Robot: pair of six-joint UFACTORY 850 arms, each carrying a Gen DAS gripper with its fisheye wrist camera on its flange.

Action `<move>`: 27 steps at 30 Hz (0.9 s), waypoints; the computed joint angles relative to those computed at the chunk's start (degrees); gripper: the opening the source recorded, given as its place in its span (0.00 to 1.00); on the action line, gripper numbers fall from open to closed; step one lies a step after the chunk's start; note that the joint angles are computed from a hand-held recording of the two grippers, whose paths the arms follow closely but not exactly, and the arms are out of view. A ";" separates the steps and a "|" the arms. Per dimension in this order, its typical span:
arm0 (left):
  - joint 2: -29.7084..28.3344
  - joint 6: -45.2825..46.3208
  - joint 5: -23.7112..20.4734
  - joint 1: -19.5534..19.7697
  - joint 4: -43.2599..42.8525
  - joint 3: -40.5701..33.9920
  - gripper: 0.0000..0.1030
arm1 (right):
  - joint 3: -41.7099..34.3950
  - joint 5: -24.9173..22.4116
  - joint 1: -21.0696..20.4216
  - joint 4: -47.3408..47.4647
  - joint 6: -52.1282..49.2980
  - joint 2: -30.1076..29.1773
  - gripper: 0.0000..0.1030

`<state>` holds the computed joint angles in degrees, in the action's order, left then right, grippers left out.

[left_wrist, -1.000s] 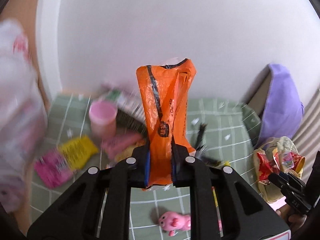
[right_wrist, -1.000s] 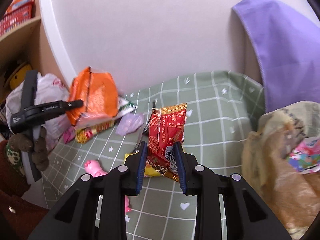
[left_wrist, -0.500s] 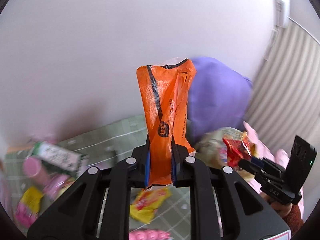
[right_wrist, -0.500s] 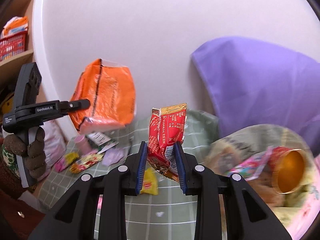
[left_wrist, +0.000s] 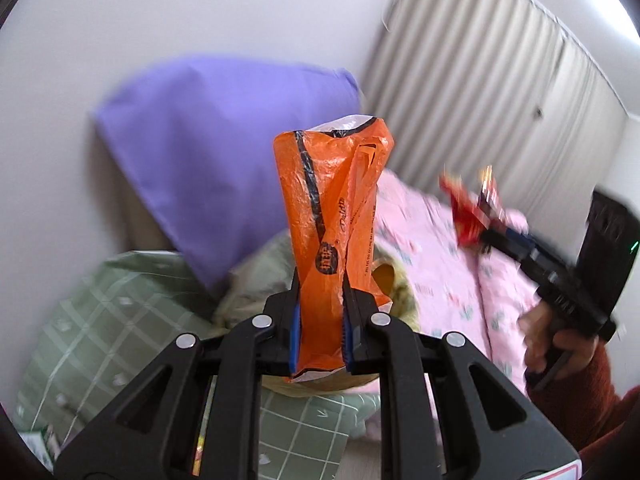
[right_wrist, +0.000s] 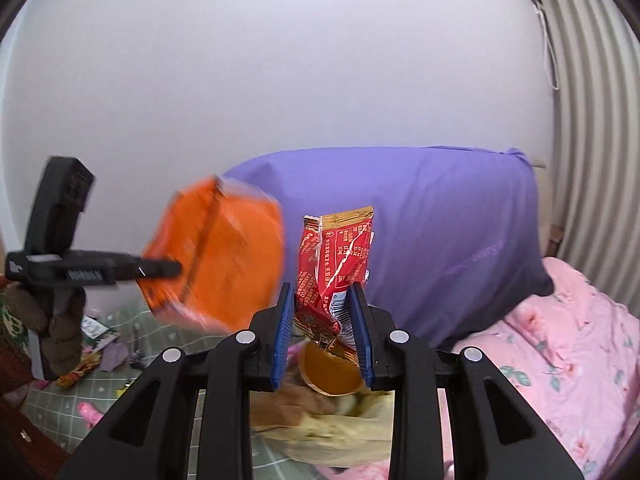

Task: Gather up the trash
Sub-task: 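Carry the orange bag and red wrapper into the yellow-bagged bin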

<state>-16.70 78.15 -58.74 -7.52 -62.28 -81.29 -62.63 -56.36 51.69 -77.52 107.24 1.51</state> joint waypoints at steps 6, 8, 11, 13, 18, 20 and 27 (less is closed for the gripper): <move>-5.03 -5.04 11.04 -8.56 15.59 -0.69 0.14 | -0.24 7.23 -5.45 3.11 -2.32 -2.12 0.27; -5.48 -3.16 13.42 -9.41 16.12 0.13 0.14 | -0.32 11.80 -8.46 5.13 -3.87 -3.85 0.27; -6.85 -1.88 12.05 -9.73 16.17 -1.24 0.14 | -2.15 16.20 -12.14 11.09 -9.78 -8.29 0.27; -7.89 -1.28 10.97 -9.67 16.23 -2.26 0.14 | -3.38 18.51 -13.81 14.36 -12.71 -11.18 0.27; -11.90 -2.83 5.85 -8.58 16.15 -6.03 0.14 | -6.50 20.53 -15.53 19.56 -19.11 -15.31 0.27; -12.84 -3.27 4.10 -8.45 16.56 -6.93 0.14 | -6.93 19.69 -15.45 21.16 -21.47 -15.43 0.27; -15.12 -5.77 -0.96 -8.02 17.36 -9.77 0.12 | -2.63 17.90 -13.71 21.32 -17.87 -11.39 0.27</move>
